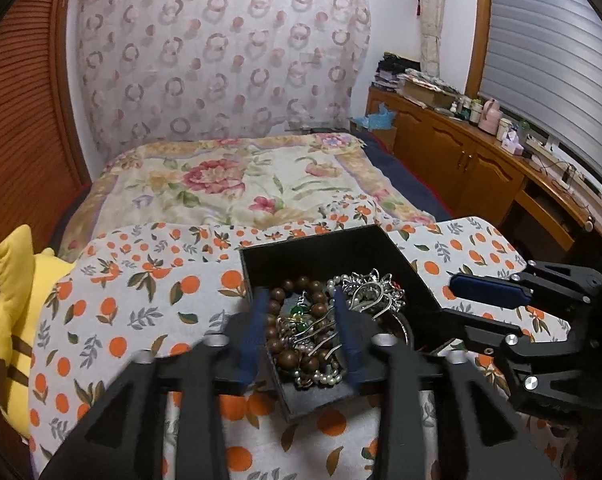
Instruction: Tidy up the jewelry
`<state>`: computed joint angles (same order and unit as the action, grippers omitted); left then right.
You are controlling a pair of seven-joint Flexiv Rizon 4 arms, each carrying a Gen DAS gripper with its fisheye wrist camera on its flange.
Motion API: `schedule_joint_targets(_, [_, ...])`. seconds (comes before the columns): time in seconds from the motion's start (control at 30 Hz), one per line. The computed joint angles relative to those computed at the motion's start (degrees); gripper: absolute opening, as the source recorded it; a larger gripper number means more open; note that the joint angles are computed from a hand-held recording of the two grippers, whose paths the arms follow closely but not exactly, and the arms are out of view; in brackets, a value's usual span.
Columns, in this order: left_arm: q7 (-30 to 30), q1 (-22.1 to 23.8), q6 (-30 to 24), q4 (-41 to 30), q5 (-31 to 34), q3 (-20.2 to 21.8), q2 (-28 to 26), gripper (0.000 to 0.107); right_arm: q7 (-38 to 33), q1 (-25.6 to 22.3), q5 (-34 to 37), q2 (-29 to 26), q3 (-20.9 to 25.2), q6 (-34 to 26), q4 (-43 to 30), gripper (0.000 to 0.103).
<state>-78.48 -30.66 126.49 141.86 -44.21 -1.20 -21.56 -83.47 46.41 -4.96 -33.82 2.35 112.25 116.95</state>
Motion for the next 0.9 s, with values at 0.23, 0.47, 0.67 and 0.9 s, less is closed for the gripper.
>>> schedule_joint_targets(0.23, [1.94,-5.93,7.08,3.49,-10.94,-1.78,1.47,0.078,-1.98,6.97,8.25,3.28,-4.6,3.78,5.15,0.04])
schedule_joint_targets(0.47, [4.02,-11.1,14.87,6.79,-25.11,-7.63,3.19,0.09,-7.02,14.34,19.59,6.9,-7.23,7.77,9.68,0.053])
schedule_joint_targets(0.67, [4.67,-15.96,20.78,8.73,-35.99,-12.28,3.98,0.095,-13.22,21.39,32.28,9.96,-9.43,10.64,11.98,0.068])
schedule_joint_targets(0.9, [2.35,-21.72,25.01,11.06,-45.63,-15.96,4.76,0.095,-19.33,23.3,42.94,12.93,-7.07,13.7,13.69,0.068])
